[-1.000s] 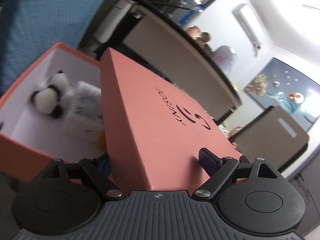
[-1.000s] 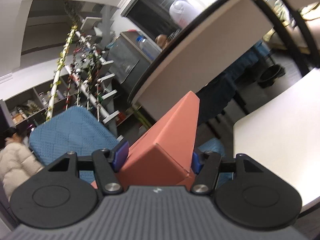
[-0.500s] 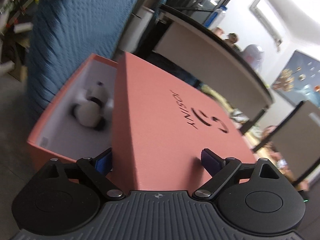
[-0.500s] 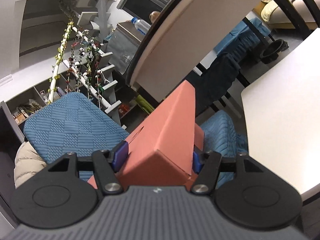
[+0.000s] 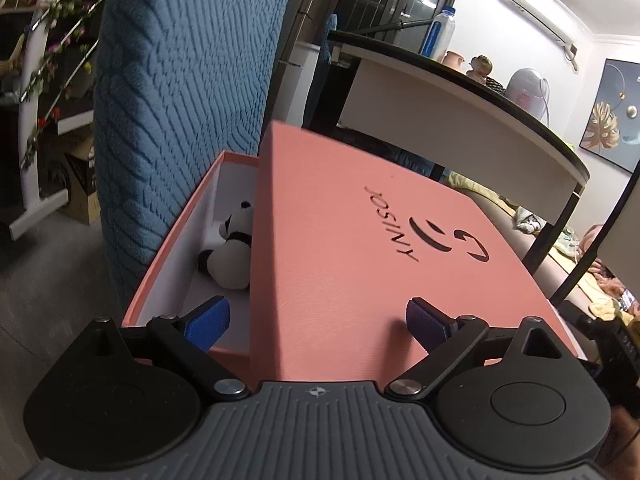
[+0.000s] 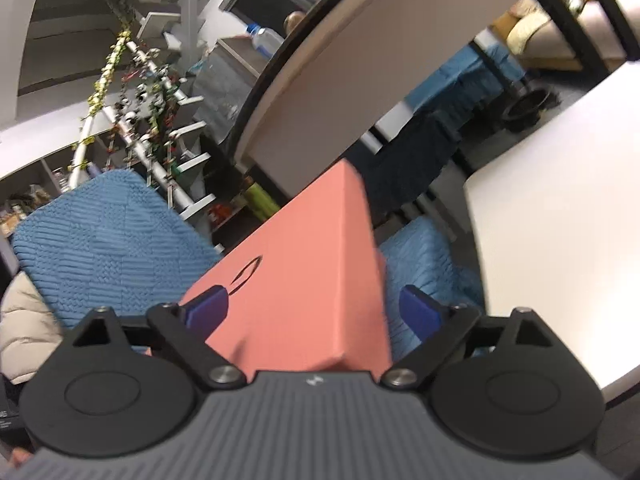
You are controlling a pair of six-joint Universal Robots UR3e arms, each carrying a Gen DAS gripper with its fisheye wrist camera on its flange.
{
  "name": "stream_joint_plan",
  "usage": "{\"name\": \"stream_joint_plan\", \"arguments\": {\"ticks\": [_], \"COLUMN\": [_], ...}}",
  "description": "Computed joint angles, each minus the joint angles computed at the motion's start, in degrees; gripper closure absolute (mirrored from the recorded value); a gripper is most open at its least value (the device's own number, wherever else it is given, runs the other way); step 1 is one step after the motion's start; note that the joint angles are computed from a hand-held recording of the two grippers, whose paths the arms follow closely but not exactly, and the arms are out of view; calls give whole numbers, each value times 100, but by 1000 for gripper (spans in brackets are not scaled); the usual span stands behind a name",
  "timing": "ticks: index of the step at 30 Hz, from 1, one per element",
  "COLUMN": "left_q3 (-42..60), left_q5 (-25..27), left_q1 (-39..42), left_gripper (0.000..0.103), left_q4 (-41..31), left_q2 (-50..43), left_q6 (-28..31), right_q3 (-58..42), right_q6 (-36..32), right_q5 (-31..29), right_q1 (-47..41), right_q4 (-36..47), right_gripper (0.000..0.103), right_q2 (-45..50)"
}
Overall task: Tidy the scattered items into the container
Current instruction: 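Lower the lid flat onto the box rim with both grippers, then open both grippers to release the lid on the box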
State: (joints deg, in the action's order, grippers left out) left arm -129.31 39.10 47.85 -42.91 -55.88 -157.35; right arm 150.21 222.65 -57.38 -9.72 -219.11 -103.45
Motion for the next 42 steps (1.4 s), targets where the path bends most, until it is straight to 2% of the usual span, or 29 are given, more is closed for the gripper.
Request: {"name": "stream_joint_plan", "arguments": {"ticks": [2,4,5,6,7,9,12,16,20,28,33,38,42], "left_q3": [-133,-248,-303,-341,-352,-281,1,495,651,621,491,539,581], "left_q5": [68,75,80,106,208,595,941,1244,1540,1313,1457,1424,1688], "left_q1": [-88,-157,-194,-249,-355,-660,-905,-990,-1030,-642,-697,-649,-843], "left_gripper": [7,7,8,10,10,10,10,10,10,10,10,10,8], "left_q4": [429,732,888,1050,1277,1829,2261,2459,2660,2176,2215,1986,2057], "left_q2": [18,7,-4,-45,-147,-466,-992,-1650,-1800,-1529,-1493,-1504,-1576], "left_q6": [-127,-196,-231,-279,-380,-657,-973,-1128,-1064,-607,-565,-478,-535], "right_q3": [132,225,189,96,2,-182,-656,-1322,-1987,-2560,-2672,-2641,-2671], "right_q6": [-98,-186,-256,-322,-386,-510,-674,-903,-1152,-1298,-1474,-1475,-1596], "right_q5": [-241,-387,-518,-741,-960,-1377,-2119,-2632,-3180,-3508,-3582,-3409,-3496], "right_q1": [21,75,190,392,588,959,1624,2235,2840,3277,3337,3228,3278], "right_q4": [44,38,124,169,216,319,500,765,964,1106,1225,1412,1498], "right_gripper": [14,37,43,54,56,56,56,56,56,55,55,55,56], "right_q2": [-239,-358,-365,-287,-211,-69,262,700,1234,1605,1588,1451,1498]}}
